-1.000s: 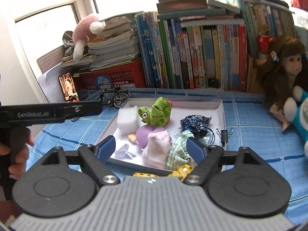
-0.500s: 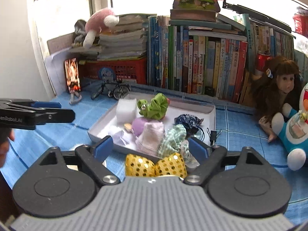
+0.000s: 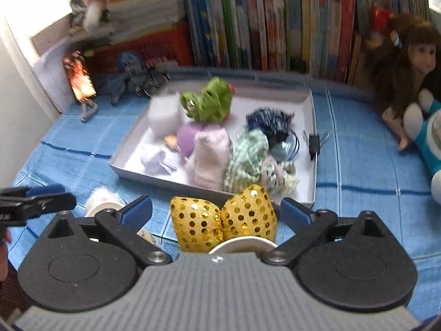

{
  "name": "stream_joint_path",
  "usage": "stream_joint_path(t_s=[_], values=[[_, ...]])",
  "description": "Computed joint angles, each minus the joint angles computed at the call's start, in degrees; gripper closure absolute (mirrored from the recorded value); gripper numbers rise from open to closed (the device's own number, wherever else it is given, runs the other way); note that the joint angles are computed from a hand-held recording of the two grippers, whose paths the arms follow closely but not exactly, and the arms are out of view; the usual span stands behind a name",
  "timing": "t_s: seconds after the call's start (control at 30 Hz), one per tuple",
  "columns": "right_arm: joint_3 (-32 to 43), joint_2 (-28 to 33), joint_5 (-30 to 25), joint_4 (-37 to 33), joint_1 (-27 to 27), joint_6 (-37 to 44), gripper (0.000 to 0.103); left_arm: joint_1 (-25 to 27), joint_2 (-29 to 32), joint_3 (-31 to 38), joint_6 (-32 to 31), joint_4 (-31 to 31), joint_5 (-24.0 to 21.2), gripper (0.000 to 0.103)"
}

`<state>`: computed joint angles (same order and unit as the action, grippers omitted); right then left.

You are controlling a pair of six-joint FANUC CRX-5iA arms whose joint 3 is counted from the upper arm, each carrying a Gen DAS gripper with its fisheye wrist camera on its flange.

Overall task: Organize soft objects
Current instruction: 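Grasp the white fluffy plush with the left gripper while the right gripper grasps the gold sequin bow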

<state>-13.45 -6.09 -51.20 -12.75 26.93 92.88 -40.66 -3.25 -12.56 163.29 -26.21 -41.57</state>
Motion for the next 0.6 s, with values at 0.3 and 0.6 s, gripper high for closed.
stream_joint_path(t_s=[0.3,0.6], values=[[1.61,5.61,-1.94,6.20,3.40,-9.01,0.000,1.49,3.30,-0.53,-0.17,2.12,1.40,0.025],[2.70,9.70,-3.27,11.39,5.51,-12.97,0.000,3.44,5.17,-2.05,-2.48,6.59,5.51,0.025]])
